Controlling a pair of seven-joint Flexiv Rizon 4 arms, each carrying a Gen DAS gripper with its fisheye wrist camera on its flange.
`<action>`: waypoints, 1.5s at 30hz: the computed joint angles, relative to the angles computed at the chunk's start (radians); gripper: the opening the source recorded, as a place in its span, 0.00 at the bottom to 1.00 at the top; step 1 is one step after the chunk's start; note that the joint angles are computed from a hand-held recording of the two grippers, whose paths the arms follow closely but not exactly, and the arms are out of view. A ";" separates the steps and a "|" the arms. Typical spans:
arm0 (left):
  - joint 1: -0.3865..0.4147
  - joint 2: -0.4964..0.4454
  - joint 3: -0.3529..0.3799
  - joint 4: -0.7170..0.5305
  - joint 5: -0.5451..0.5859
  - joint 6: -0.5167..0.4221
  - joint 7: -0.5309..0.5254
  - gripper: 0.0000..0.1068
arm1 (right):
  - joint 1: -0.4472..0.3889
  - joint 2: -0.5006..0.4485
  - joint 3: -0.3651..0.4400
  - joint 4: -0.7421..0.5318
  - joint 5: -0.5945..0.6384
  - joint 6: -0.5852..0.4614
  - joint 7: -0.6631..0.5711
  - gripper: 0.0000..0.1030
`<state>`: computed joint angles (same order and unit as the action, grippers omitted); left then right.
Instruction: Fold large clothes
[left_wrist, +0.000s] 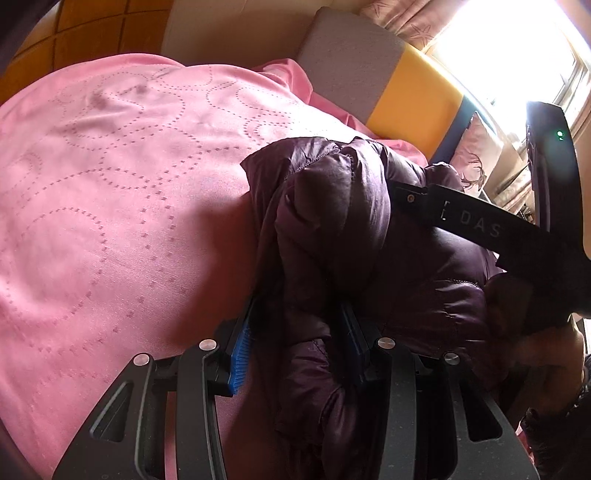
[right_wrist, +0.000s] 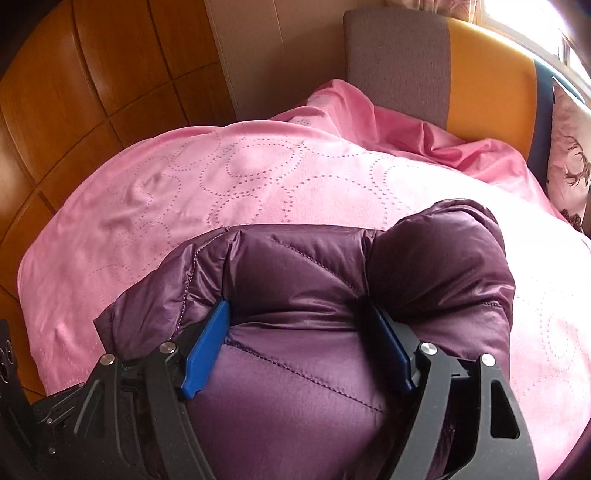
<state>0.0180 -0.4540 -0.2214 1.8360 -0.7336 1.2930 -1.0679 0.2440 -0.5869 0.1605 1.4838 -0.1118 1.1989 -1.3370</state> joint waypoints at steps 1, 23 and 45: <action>-0.006 0.000 0.006 -0.002 0.012 0.003 -0.002 0.40 | 0.005 0.001 -0.014 0.012 -0.010 0.038 0.052 0.76; 0.058 0.025 -0.083 0.042 -0.509 -0.128 0.368 0.38 | -0.474 0.088 0.440 0.108 0.793 0.006 -0.525 0.68; -0.277 -0.117 -0.057 -0.235 -0.305 -0.283 0.303 0.28 | -0.450 0.513 0.112 0.555 0.982 0.274 -0.590 0.51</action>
